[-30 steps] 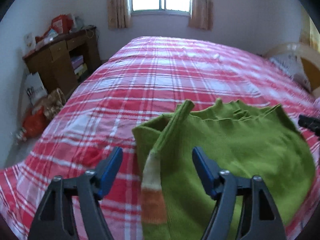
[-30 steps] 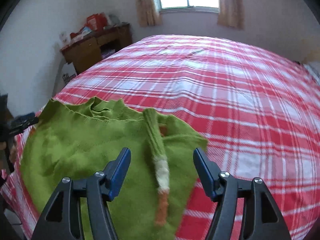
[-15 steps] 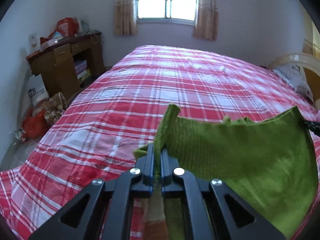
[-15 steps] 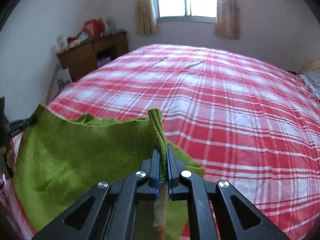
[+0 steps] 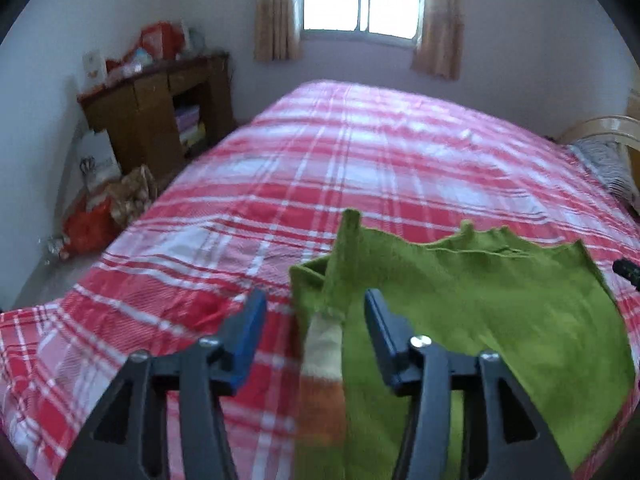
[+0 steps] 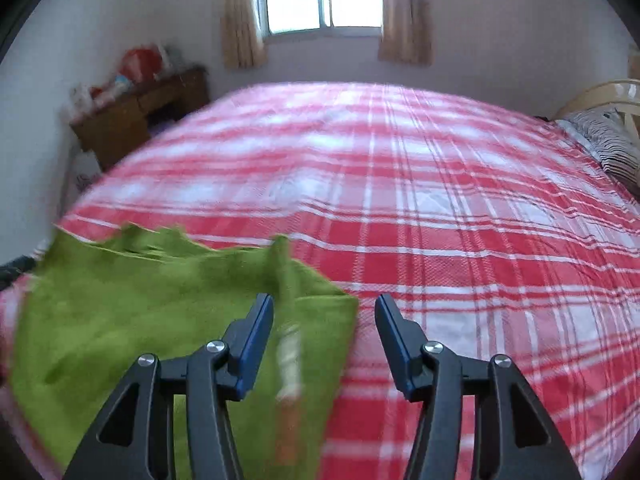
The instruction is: Fold small clothes
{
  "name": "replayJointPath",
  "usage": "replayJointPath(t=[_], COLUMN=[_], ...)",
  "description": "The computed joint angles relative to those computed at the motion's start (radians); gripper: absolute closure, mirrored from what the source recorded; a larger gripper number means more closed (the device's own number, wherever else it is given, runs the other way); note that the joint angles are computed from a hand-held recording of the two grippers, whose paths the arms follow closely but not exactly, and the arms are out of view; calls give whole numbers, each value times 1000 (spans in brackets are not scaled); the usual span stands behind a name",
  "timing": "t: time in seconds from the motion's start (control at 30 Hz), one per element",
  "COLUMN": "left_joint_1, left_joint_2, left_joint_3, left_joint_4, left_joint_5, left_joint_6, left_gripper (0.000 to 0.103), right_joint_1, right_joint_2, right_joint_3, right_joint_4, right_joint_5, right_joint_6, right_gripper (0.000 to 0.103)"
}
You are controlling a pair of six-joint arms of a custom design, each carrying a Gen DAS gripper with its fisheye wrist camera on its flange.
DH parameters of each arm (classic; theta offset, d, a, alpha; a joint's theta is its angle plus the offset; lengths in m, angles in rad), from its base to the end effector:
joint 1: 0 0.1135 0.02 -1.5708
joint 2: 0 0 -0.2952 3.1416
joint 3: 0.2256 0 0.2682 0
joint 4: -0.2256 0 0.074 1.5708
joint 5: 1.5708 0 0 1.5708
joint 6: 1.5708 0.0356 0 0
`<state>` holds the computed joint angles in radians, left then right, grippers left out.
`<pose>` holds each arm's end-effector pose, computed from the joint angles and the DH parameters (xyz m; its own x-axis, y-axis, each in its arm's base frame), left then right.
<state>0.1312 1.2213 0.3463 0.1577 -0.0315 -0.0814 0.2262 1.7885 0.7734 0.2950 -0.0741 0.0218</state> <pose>0.2131 0.0293 0.1566 -0.6370 -0.1660 -0.7528 -0.2068 0.9775 -0.0406 0.3453 0.0822 0.1391 -0.6486 -0.1269 -0.7505 -0.2638 0.9624 0.0652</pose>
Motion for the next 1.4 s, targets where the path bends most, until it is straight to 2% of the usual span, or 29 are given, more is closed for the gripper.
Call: replayJointPath(t=[0.1, 0.17, 0.23, 0.33, 0.37, 0.43, 0.5, 0.57, 0.67, 0.8, 0.93, 1.0, 1.2, 1.4], left_joint_1=[-50, -103, -162, -191, -176, -115, -72, -40, -40, -37, -47, -51, -54, -54], left_joint_2=[-150, -197, -162, -95, -89, -61, -42, -31, -10, 0, -7, -22, -53, -97], left_joint_3=[-79, -113, -119, -130, -135, -161, -186, -201, -196, -195, -203, -214, -243, -270], left_joint_4=[-47, -75, -77, -62, -63, -13, 37, 75, 87, 89, 89, 86, 91, 76], left_joint_5=[-24, -43, -108, -174, -168, -113, -67, -27, -27, -21, -28, -37, -40, -40], left_joint_6=[-10, -27, -36, -45, -42, -36, -35, -39, -48, -43, -50, -54, -58, -55], left_gripper=[28, 28, 28, 28, 28, 24, 19, 18, 14, 11, 7, 4, 1, 0], right_joint_1=[38, 73, 122, 95, 90, 74, 73, 98, 150, 196, 189, 148, 78, 107], right_joint_2=[-123, -126, -80, -4, 12, -5, -29, -46, -79, -86, 46, 54, 11, -15], right_joint_3=[-115, -134, -127, -106, -116, -182, -209, -211, -204, -156, -48, -95, -195, -235], right_joint_4=[27, 12, -1, -42, -43, 36, 36, 13, -1, -12, -64, 20, 97, 117], right_joint_5=[-135, -185, -101, -89, -56, -71, -64, -17, 78, 63, 95, 51, -21, 49], right_joint_6=[-39, -76, -89, -37, -44, -59, -55, -62, -64, -59, -25, -12, -23, -20], right_gripper=[49, 49, 49, 49, 50, 50, 50, 50, 50, 50, 50, 50, 50, 50])
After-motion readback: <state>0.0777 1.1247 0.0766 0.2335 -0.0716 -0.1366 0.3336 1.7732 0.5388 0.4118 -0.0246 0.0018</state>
